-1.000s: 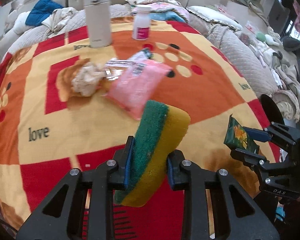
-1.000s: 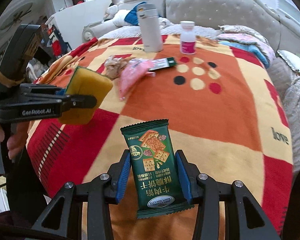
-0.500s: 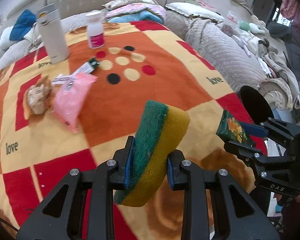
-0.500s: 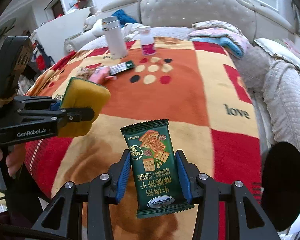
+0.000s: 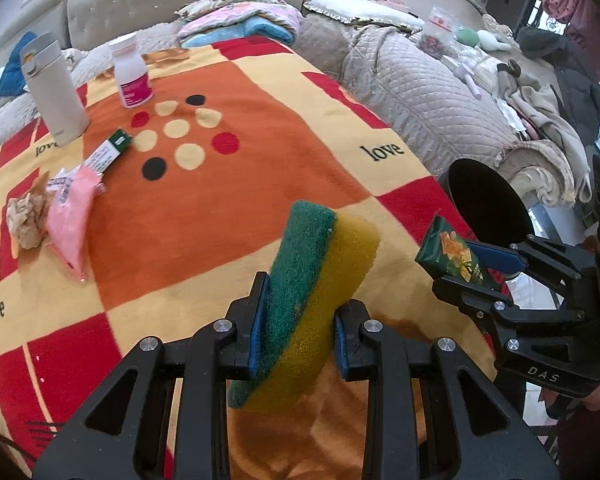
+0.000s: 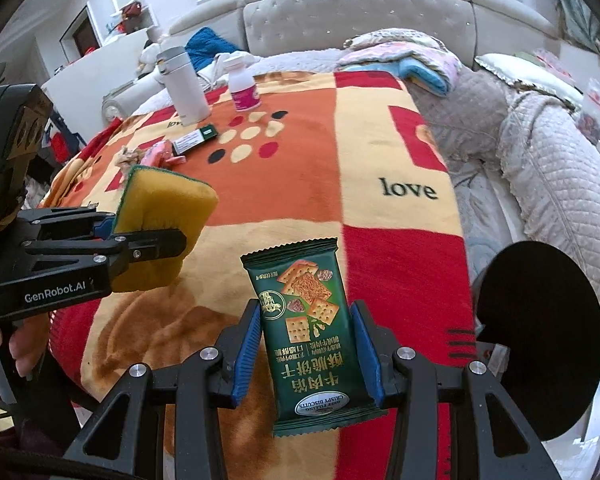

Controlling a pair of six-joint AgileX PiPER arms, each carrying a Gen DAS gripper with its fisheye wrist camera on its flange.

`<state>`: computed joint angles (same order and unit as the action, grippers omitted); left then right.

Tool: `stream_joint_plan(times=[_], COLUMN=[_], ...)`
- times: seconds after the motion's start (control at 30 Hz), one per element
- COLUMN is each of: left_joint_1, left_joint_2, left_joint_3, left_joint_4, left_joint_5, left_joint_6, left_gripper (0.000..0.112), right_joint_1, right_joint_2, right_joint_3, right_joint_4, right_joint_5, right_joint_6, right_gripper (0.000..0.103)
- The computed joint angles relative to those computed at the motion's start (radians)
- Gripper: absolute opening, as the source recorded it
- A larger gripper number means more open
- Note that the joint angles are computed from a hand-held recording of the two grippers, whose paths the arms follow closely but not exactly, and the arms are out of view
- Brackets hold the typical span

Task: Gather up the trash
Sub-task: 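Carry the cracker packet and scouring pad with both tools over the black bin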

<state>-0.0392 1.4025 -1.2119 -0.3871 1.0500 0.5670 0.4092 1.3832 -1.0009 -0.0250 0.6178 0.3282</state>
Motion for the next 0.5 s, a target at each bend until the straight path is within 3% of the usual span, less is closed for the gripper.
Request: stream_joint_plan(times=[0.5], left_joint_1=[-0.115], left_joint_2=[0.028], left_joint_3=[-0.005], left_joint_4=[0.02], left_joint_5=[-0.029], left_joint_6=[-0.09], left_gripper=[0.025], right_joint_1=[-0.114], right_joint_2=[-0.059], right_joint_3=[0.064], right_joint_4=[0.059], right_joint_5=[0.005], right_joint_6=[-0.077], right_gripper=[0.043])
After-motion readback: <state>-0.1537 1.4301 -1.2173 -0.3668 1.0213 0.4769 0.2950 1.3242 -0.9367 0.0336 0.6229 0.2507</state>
